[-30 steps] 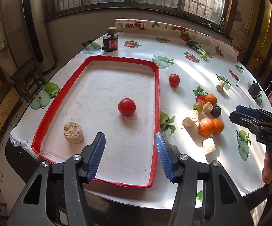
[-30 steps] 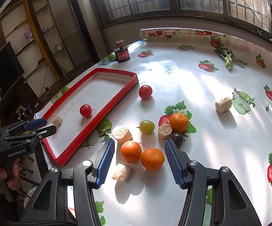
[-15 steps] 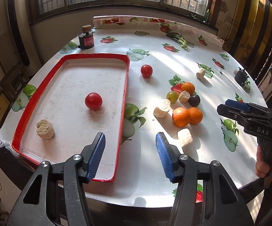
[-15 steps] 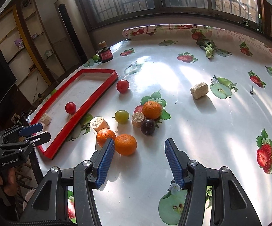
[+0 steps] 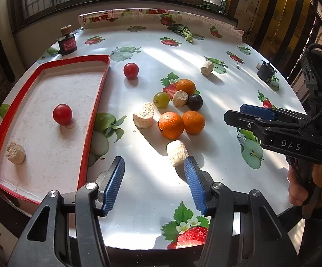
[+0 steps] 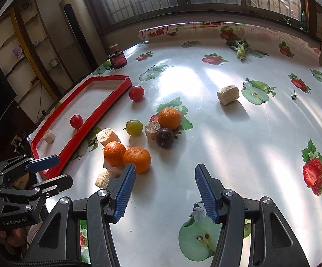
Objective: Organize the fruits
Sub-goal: 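Move both open tools back toward the remaining bread pieces, then grasp the tan bread cylinder with left tool while right tool grasps the rectangular bread block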
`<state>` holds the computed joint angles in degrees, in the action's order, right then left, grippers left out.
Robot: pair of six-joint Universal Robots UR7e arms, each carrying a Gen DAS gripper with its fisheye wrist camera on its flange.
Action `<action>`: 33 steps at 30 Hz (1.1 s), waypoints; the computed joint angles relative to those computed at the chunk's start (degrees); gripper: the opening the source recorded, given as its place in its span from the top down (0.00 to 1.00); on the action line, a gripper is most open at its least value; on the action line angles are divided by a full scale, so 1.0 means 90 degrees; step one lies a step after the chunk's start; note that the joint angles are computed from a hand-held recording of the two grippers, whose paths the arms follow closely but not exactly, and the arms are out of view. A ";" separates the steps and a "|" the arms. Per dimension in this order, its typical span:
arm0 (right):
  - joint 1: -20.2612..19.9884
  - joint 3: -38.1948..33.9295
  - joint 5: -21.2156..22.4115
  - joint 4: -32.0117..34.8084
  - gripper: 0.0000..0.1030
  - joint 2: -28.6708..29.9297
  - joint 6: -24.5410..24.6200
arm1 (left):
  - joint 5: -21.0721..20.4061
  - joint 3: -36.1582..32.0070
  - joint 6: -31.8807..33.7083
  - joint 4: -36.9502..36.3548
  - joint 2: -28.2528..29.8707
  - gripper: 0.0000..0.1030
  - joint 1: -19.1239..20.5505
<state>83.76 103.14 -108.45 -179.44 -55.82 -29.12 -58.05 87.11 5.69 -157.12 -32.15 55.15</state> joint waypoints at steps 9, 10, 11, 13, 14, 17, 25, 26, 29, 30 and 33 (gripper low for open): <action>-0.0095 -0.0411 -0.0074 0.0065 0.44 0.0186 0.0018 | -0.0359 -0.0445 -0.0043 0.0464 0.0367 0.47 0.0064; -0.0108 -0.0543 -0.0128 0.0095 0.44 0.0239 0.0052 | -0.0379 -0.0493 -0.0023 0.0493 0.0409 0.47 0.0068; -0.0128 -0.0701 -0.0177 0.0125 0.44 0.0300 0.0097 | -0.0396 -0.0536 -0.0007 0.0528 0.0443 0.47 0.0071; -0.0172 -0.1065 -0.0285 0.0206 0.44 0.0452 0.0167 | -0.0409 -0.0605 0.0044 0.0537 0.0518 0.47 0.0075; -0.0185 -0.1267 -0.0380 0.0272 0.44 0.0547 0.0196 | -0.0397 -0.0649 0.0063 0.0557 0.0554 0.47 0.0080; -0.0237 -0.1890 -0.0563 0.0480 0.44 0.0855 0.0256 | -0.0401 -0.0785 0.0078 0.0682 0.0656 0.48 0.0116; -0.0295 -0.3170 -0.0869 0.0728 0.45 0.1665 -0.0011 | -0.0513 -0.0832 0.0278 0.0508 0.0669 0.77 0.0217; -0.0304 -0.3309 -0.0902 0.0761 0.48 0.1755 -0.0027 | -0.0603 -0.0838 0.0261 0.0522 0.0651 0.77 0.0251; -0.0296 -0.3465 -0.0997 0.0564 0.58 0.1913 -0.0269 | -0.0692 -0.0791 0.0250 0.0496 0.0598 0.77 0.0288; -0.0301 -0.3430 -0.0949 0.0601 0.58 0.1880 -0.0240 | -0.0696 -0.0773 0.0248 0.0481 0.0584 0.78 0.0295; -0.0285 -0.3086 -0.0837 0.0491 0.58 0.1691 -0.0216 | -0.0749 -0.0723 0.0212 0.0474 0.0535 0.78 0.0309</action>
<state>81.20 75.36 -115.98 -175.02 -40.61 -31.06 -64.79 80.61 7.60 -152.85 -27.33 57.94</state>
